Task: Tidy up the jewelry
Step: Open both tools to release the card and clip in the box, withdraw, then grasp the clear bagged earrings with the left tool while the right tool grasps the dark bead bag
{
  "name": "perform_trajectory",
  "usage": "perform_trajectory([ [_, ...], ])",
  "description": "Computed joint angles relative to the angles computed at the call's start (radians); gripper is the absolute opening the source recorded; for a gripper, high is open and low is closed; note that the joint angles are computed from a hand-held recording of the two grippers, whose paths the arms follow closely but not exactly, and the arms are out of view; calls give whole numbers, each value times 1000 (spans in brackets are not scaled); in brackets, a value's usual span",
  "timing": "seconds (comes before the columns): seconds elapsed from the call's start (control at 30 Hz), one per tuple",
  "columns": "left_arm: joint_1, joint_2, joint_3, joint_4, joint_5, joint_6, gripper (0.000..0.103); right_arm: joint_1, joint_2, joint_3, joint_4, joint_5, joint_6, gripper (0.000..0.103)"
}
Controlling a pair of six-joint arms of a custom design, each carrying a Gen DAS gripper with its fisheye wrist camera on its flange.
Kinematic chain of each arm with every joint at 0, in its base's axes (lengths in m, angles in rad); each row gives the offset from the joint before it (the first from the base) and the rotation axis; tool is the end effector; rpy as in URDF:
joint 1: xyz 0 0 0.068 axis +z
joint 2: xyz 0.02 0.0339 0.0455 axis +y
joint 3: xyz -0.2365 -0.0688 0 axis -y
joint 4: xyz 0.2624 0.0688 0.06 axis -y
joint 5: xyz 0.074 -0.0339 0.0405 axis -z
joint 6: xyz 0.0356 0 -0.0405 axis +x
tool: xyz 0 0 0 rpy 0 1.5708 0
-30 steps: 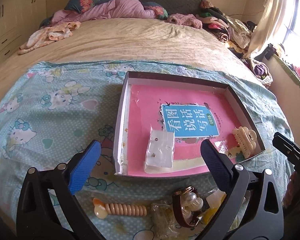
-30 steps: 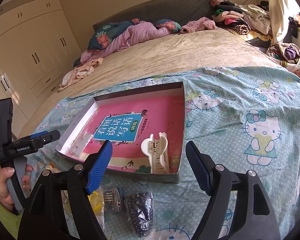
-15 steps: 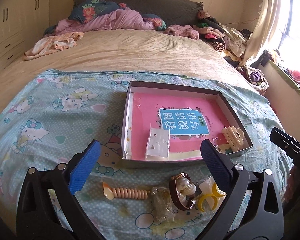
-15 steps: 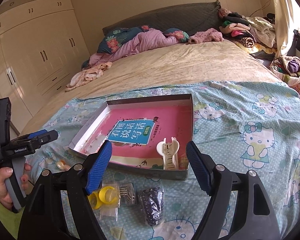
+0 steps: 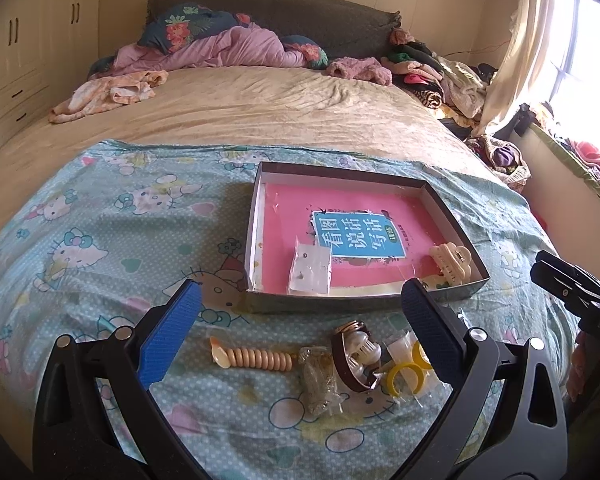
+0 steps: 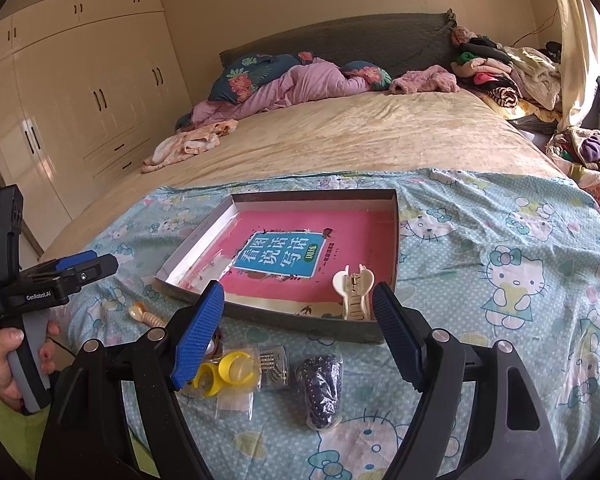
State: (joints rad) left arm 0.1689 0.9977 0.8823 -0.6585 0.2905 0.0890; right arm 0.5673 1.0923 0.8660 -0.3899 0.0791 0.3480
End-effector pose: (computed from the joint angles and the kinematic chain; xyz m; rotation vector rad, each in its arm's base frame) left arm 0.2350 0.0297 0.2660 0.0499 2.3132 -0.2100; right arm 0.2289 0.1425 0.2598 -0.1975 2.2089 0.4279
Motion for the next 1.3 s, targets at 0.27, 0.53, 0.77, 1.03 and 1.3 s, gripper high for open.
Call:
perform_trajectory([
  [0.27, 2, -66, -41, -32, -3, 18, 93, 26, -36, -20, -21, 11, 2, 75],
  [0.53, -8, -122, -98, -55, -18, 33, 93, 46, -67, -58, -45, 18, 7, 75],
  [0.77, -23, -156, -151, -64, -40, 38, 93, 54, -84, -96, -62, 17, 12, 75],
  [1.03, -50, -174, -201, -77, -57, 48, 93, 59, -76, -135, -61, 6, 17, 75],
  [1.3, -88, -195, -255, -85, -83, 66, 93, 66, -68, -165, -56, -8, 20, 75],
])
